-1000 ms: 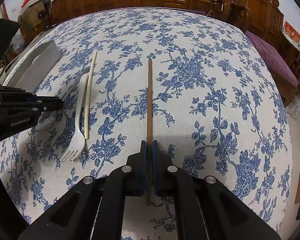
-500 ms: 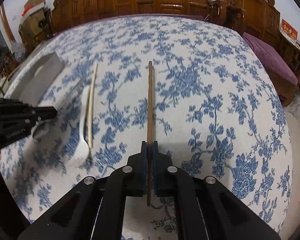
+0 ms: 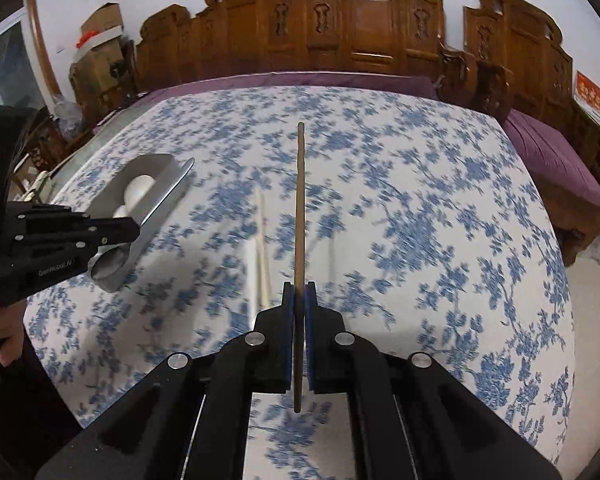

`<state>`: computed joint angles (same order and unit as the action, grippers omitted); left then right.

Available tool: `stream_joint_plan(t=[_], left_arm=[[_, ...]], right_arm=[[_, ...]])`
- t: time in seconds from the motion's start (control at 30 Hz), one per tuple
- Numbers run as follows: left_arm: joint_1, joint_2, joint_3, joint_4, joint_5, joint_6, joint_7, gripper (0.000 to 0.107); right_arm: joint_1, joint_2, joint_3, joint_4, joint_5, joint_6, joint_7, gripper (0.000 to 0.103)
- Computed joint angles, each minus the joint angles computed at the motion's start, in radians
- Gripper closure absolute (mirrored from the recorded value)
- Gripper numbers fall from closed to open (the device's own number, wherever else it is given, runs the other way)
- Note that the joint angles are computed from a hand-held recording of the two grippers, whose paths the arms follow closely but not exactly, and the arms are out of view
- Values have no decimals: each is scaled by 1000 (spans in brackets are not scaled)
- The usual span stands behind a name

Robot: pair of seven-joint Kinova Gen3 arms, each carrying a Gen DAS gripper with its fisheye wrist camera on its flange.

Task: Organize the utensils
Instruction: 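Carry the knife and chopstick over the grey tray with both grippers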

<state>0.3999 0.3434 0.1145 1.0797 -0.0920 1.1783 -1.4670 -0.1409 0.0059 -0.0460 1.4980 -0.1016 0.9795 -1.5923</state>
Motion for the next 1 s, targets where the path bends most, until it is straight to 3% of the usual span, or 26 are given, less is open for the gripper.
stream_joint_plan(t=[0.5, 1.0], left_arm=[[-143, -85, -17, 102, 71, -64, -68, 106], [-288, -83, -32, 200, 198, -157, -142, 106]], right_arm=[[-113, 73, -54, -110, 77, 42, -110, 97], [-223, 181, -76, -244, 117, 86, -165, 97]])
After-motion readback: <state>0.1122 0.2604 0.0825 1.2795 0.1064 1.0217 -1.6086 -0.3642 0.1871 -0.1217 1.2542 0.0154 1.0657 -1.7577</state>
